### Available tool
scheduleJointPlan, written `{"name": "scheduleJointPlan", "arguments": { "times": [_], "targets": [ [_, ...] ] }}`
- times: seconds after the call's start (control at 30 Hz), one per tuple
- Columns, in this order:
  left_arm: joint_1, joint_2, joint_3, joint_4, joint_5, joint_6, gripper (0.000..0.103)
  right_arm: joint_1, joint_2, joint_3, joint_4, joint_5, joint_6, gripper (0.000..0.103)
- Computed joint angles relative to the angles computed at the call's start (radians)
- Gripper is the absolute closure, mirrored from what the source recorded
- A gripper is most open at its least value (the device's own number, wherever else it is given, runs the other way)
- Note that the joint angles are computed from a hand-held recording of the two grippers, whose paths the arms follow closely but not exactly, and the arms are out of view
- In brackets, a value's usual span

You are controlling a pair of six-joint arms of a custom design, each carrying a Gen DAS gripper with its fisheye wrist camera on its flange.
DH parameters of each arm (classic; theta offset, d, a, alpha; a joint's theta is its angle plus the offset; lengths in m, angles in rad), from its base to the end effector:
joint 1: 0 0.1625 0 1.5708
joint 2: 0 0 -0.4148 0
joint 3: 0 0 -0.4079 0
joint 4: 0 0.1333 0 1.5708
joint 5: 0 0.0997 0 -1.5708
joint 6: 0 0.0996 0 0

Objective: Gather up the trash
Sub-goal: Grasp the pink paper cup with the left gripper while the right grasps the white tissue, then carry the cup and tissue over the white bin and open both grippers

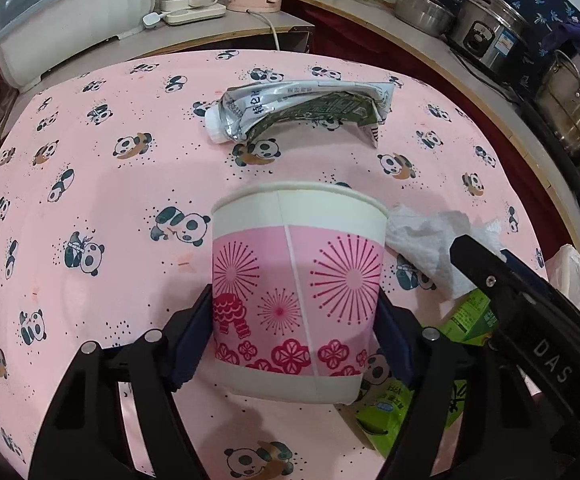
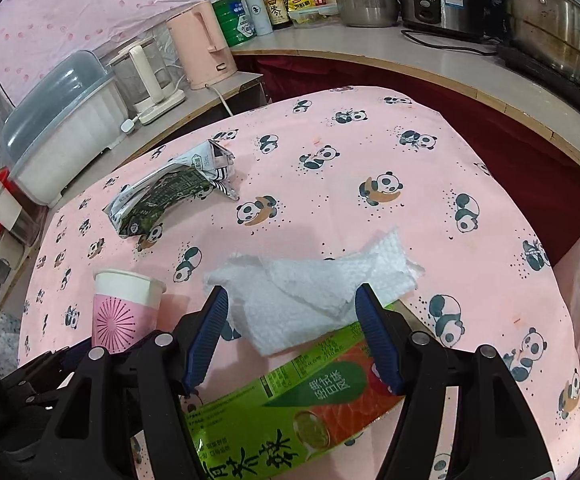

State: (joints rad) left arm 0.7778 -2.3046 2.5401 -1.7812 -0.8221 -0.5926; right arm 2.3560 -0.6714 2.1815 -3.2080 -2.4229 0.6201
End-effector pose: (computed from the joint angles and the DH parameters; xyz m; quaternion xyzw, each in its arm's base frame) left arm -0.0133 -0.2953 0.2999 0.0977 0.9255 -0.2245 0.2888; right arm 0.3641 -0.2818 -0.0390 0.0488 -0.9078 0.3107 0.2774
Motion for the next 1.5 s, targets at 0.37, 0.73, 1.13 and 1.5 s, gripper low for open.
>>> {"name": "scheduleJointPlan", "arguments": {
  "times": [0.37, 0.73, 1.13, 1.5],
  "targets": [
    [0.055, 0.022, -0.021, -0.04, 0.073, 0.018, 0.033, -0.029, 0.052, -0.036, 0.0, 0.0, -0.031, 0.047],
    [-0.105, -0.045, -0.037, 0.123, 0.065, -0.112, 0.033, 0.008, -0.034, 0.009, -0.001, -0.012, -0.007, 0.088],
    [-0.482, -0.095, -0.06, 0.439, 0.006, -0.426, 0.033, 0.137, -0.272, 0.147, 0.138, -0.137, 0.173, 0.088],
    [-0.766, 0.0, -0.024, 0.443, -0.121, -0.588, 0.033, 0.261, -0.585, 0.307, 0.54, -0.234, 0.547, 0.088]
  ]
}}
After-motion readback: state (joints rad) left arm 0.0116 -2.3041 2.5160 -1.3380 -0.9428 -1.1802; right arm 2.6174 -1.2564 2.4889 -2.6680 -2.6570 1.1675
